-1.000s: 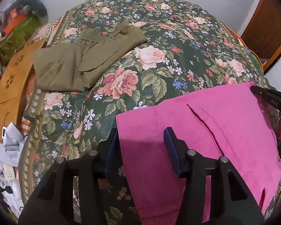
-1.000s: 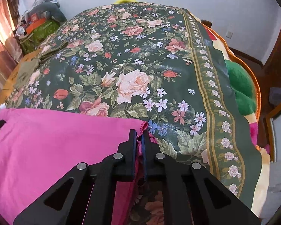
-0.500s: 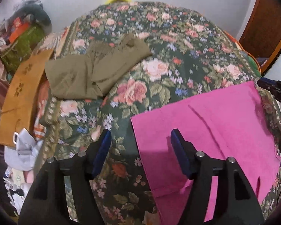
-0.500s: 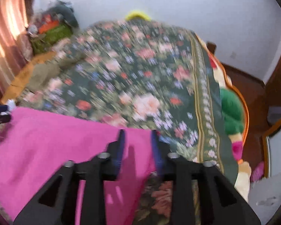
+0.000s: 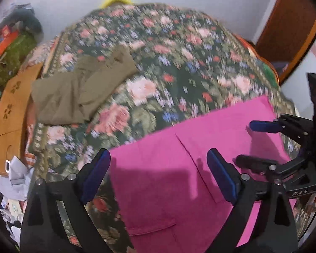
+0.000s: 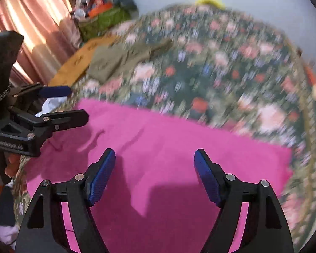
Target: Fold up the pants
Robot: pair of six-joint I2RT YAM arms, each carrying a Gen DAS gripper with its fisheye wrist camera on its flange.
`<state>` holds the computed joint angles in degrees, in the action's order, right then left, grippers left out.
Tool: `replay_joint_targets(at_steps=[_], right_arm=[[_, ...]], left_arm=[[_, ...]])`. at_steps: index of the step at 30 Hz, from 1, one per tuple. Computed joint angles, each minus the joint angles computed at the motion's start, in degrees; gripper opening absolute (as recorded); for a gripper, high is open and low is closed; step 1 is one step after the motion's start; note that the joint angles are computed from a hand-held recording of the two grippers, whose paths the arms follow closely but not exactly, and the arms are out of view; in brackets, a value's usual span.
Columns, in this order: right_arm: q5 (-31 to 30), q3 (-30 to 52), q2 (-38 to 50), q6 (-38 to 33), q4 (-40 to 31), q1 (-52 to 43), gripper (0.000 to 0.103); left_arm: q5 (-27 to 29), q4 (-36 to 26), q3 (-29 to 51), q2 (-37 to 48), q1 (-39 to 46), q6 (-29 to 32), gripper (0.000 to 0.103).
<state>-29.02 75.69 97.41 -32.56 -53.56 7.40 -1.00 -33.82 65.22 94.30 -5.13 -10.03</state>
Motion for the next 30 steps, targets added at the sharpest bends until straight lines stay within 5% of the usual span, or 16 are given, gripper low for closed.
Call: replay_joint_targets(at_steps=[6, 12, 30], right_arm=[[1.8, 0.7, 3.5, -2.0, -5.5, -0.4, 0.083], [1.6, -2.9, -0.6, -7.3, -7.8, -4.9, 0.086], [-1.8, -12.3, -12.7, -14.7, -11.9, -20.8, 0.087]], left_arm=[[-0.6, 0.7, -3.2, 2.5, -1.6, 3.0, 0.094], [-6.2, 3.2, -9.3, -3.9, -3.8, 3.4, 0.094], [-8.5, -2.1, -22.4, -25.4, -5.1, -4.1, 0.094]])
